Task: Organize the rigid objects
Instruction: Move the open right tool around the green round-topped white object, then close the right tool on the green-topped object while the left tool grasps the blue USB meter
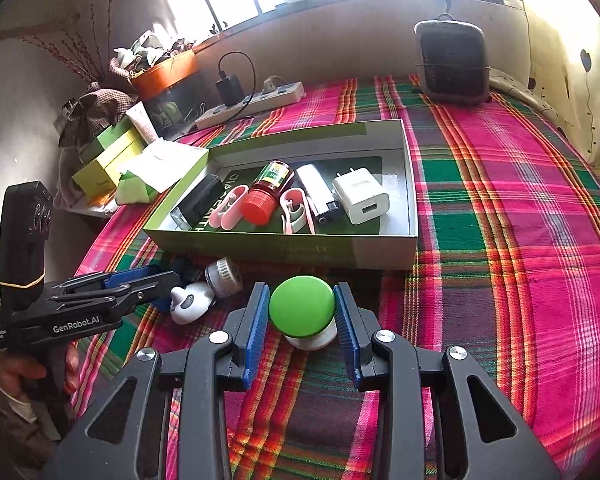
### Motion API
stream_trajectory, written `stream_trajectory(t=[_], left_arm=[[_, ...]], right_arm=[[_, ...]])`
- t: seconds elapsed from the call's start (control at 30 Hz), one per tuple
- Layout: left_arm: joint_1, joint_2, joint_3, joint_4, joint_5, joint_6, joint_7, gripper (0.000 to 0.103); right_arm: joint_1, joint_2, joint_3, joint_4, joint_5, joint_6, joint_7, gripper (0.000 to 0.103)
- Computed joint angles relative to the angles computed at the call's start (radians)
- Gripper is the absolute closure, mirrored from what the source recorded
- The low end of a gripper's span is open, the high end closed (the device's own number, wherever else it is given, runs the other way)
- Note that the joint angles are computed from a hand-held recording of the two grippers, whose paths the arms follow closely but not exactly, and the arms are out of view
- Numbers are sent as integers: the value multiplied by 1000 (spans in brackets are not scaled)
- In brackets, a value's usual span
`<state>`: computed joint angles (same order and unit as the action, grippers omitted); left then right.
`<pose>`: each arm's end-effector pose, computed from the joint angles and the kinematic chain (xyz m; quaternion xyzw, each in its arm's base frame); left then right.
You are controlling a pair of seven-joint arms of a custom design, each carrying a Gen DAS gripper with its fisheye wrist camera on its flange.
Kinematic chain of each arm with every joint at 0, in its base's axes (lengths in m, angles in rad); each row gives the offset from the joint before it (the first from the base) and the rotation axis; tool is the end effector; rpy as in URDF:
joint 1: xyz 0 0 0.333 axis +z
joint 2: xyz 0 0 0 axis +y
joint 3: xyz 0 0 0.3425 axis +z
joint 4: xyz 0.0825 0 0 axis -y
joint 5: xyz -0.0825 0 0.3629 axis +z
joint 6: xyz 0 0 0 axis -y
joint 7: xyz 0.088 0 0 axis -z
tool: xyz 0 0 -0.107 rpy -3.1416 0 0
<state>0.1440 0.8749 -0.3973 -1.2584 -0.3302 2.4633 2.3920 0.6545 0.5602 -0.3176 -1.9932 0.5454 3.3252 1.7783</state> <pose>0.7798 -0.0953 0.3245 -0.4178 0.8522 -0.3129 0.0350 0.6219 0.1886 0.3235 -0.5332 0.7488 -0.2002 0.3389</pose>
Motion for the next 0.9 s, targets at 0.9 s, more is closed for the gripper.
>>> stream_trajectory(t=[0.9], left_arm=[[21,-42,-29,-143,117,227,-19,82]], right_arm=[[-76,-8,91,-2,14,24,-45,69]])
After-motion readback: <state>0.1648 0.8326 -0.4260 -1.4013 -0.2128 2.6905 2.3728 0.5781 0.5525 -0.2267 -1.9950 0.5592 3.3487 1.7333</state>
